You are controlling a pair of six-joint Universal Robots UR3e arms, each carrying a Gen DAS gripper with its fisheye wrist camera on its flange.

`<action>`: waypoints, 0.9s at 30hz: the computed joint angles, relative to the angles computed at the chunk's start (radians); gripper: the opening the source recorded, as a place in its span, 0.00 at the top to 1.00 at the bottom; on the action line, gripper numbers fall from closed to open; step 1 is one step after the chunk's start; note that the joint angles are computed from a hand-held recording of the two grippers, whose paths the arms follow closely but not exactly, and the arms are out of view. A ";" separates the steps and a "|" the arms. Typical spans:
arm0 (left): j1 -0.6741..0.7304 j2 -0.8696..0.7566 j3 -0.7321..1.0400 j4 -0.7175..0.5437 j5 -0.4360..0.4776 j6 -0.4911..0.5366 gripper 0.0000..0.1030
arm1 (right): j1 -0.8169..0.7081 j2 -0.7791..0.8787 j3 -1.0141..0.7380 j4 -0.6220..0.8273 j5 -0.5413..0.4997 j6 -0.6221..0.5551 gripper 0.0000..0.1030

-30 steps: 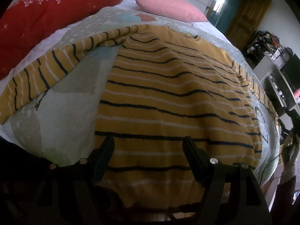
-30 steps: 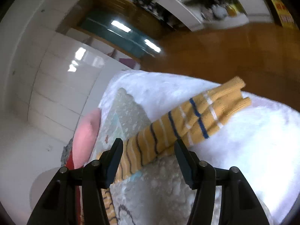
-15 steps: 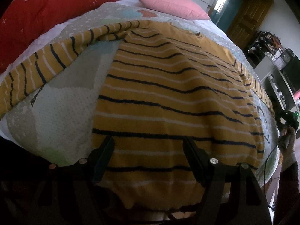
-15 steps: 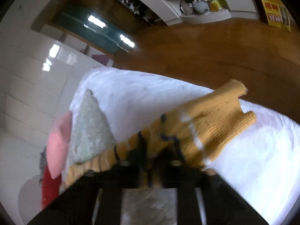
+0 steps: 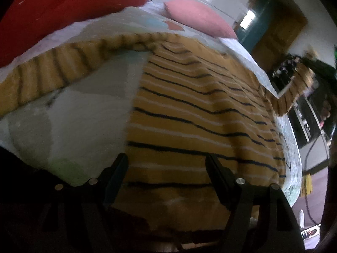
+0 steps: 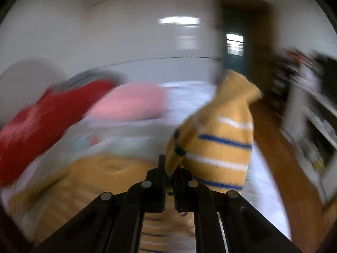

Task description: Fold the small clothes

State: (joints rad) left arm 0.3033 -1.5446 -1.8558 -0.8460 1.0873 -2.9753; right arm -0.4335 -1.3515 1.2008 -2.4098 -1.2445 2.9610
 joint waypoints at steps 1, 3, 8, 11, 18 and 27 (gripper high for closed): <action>0.047 0.028 -0.028 0.000 -0.014 0.015 0.28 | 0.085 0.038 -0.029 0.001 -0.033 -0.016 0.94; 0.124 0.069 -0.064 -0.010 -0.035 0.041 0.28 | 0.281 0.174 -0.133 0.018 -0.125 -0.052 0.94; 0.326 0.170 -0.155 -0.035 -0.084 0.124 0.27 | 0.598 0.555 -0.505 0.191 -0.305 -0.086 0.93; 0.434 0.212 -0.201 -0.057 -0.120 0.168 0.23 | 0.688 0.776 -0.787 0.340 -0.372 -0.072 0.84; 0.587 0.209 -0.250 -0.080 -0.166 0.227 0.22 | 0.771 0.647 -0.523 0.193 -0.371 -0.140 0.53; 0.700 0.265 -0.287 -0.150 -0.207 0.308 0.22 | 0.631 0.373 -0.168 0.054 -0.260 -0.001 0.53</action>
State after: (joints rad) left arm 1.0035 -1.2799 -2.1428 -0.9956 0.8806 -2.6676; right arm 0.1975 -0.9787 1.0328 -2.3557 -1.5043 2.9596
